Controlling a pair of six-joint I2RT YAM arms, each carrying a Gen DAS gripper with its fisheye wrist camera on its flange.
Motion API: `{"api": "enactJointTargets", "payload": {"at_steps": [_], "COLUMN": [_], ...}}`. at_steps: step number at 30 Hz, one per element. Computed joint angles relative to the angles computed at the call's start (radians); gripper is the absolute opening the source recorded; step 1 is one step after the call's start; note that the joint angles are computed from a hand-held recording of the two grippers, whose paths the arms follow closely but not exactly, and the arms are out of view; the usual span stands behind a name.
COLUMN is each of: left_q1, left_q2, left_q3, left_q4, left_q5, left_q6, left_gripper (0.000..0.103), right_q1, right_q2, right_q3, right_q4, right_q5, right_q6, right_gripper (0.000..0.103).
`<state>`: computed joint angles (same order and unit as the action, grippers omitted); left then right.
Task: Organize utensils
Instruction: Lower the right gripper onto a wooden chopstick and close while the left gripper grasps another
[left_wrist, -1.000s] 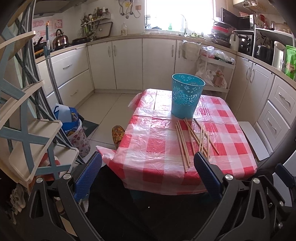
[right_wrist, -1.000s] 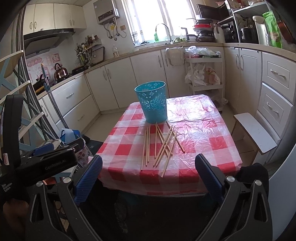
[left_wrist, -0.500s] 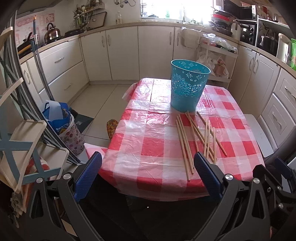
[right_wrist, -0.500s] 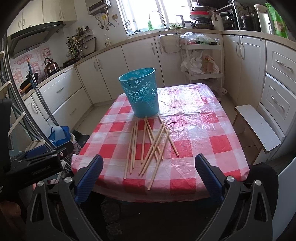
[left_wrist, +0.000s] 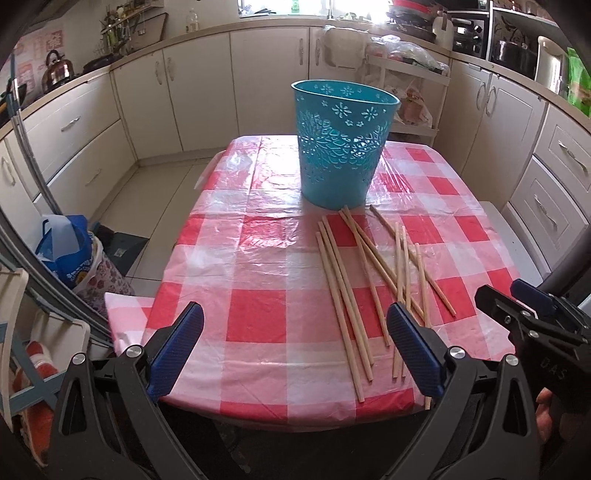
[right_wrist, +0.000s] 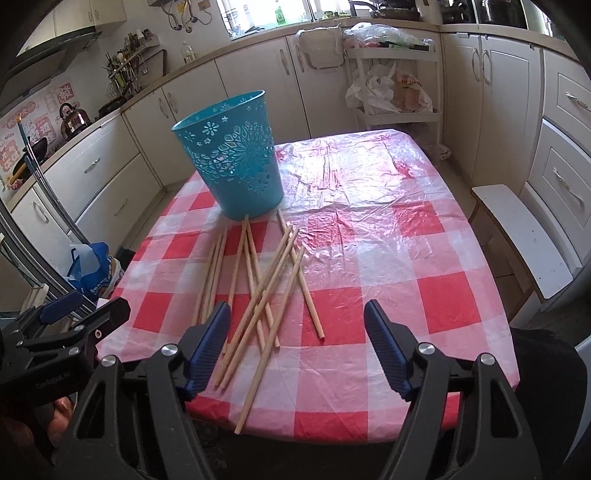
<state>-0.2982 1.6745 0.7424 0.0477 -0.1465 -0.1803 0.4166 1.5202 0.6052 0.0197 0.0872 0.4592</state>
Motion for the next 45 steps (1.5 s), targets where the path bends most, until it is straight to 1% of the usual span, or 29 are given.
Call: {"api": "enactJointTargets", "payload": {"at_steps": [2,5,10,12,13,14,15,17,21,25,27,29,30,32,33,34,35,36,37,38,39,40,41,45], "left_q1": [-0.006,-0.022,-0.011,0.006,0.015,0.026,0.036,0.048,0.059,0.049,0.043,0.033,0.031,0.030,0.030,0.033,0.038,0.042,0.050,0.054,0.052,0.056,0.060,0.103], "left_q2": [0.066,0.163,0.283,0.333,0.358,0.374,0.392,0.405,0.441,0.472,0.486,0.499,0.501,0.502,0.504,0.507,0.509,0.513,0.515,0.521,0.527,0.534,0.540,0.574], "left_q3": [0.038,0.112,0.229,0.275,0.301,0.319,0.338,0.347,0.372,0.390,0.397,0.407,0.404,0.395,0.396,0.397,0.400,0.405,0.402,0.408,0.414,0.417,0.423,0.488], "left_q4": [0.021,0.024,-0.010,-0.021,-0.034,-0.044,-0.054,-0.059,-0.069,-0.069,-0.062,-0.056,-0.043,-0.013,-0.004,0.007,0.017,0.023,0.041,0.049,0.056,0.073,0.078,0.042], "left_q5": [0.028,0.037,0.037,0.037,0.034,0.040,0.051,0.048,0.051,0.045,0.034,0.007,0.003,0.007,0.005,0.011,0.023,0.034,0.068,0.086,0.085,0.114,0.138,0.271], "left_q6": [0.015,0.020,-0.010,-0.021,-0.023,-0.022,-0.023,-0.020,-0.013,-0.014,-0.014,-0.001,0.003,0.013,0.017,0.027,0.036,0.046,0.060,0.072,0.087,0.114,0.123,0.169], "left_gripper": [0.095,0.093,0.092,0.088,0.083,0.079,0.077,0.073,0.072,0.072,0.071,0.068,0.066,0.056,0.052,0.046,0.037,0.032,0.024,0.018,0.016,0.011,0.008,0.005], "right_q1": [-0.027,-0.057,-0.087,-0.080,-0.078,-0.076,-0.075,-0.061,-0.041,-0.042,-0.042,-0.048,-0.053,-0.062,-0.069,-0.073,-0.074,-0.079,-0.085,-0.094,-0.101,-0.109,-0.118,-0.147], "right_q2": [0.051,0.120,0.204,0.247,0.269,0.293,0.316,0.343,0.398,0.423,0.434,0.443,0.448,0.449,0.445,0.437,0.424,0.416,0.409,0.405,0.404,0.405,0.407,0.438], "right_q3": [0.021,0.053,0.118,0.156,0.174,0.195,0.217,0.240,0.273,0.288,0.297,0.301,0.303,0.299,0.294,0.288,0.280,0.280,0.278,0.281,0.283,0.287,0.296,0.339], "right_q4": [0.022,0.047,0.044,0.039,0.035,0.026,0.011,-0.006,-0.025,-0.025,-0.022,-0.013,-0.008,0.002,0.010,0.017,0.021,0.020,0.021,0.018,0.017,0.015,0.009,-0.004], "right_q5": [-0.031,-0.062,-0.091,-0.089,-0.094,-0.110,-0.126,-0.145,-0.147,-0.136,-0.127,-0.127,-0.132,-0.140,-0.149,-0.148,-0.144,-0.140,-0.138,-0.136,-0.132,-0.129,-0.125,-0.097], "right_q6": [-0.014,-0.033,-0.064,-0.073,-0.076,-0.078,-0.080,-0.081,-0.081,-0.093,-0.107,-0.125,-0.133,-0.136,-0.136,-0.139,-0.139,-0.142,-0.144,-0.152,-0.156,-0.163,-0.172,-0.223], "right_gripper": [0.062,0.054,0.052,0.049,0.045,0.038,0.034,0.024,0.024,0.020,0.013,0.008,0.008,0.006,0.006,0.006,0.006,0.006,0.006,0.006,0.006,0.006,0.006,0.006]}}
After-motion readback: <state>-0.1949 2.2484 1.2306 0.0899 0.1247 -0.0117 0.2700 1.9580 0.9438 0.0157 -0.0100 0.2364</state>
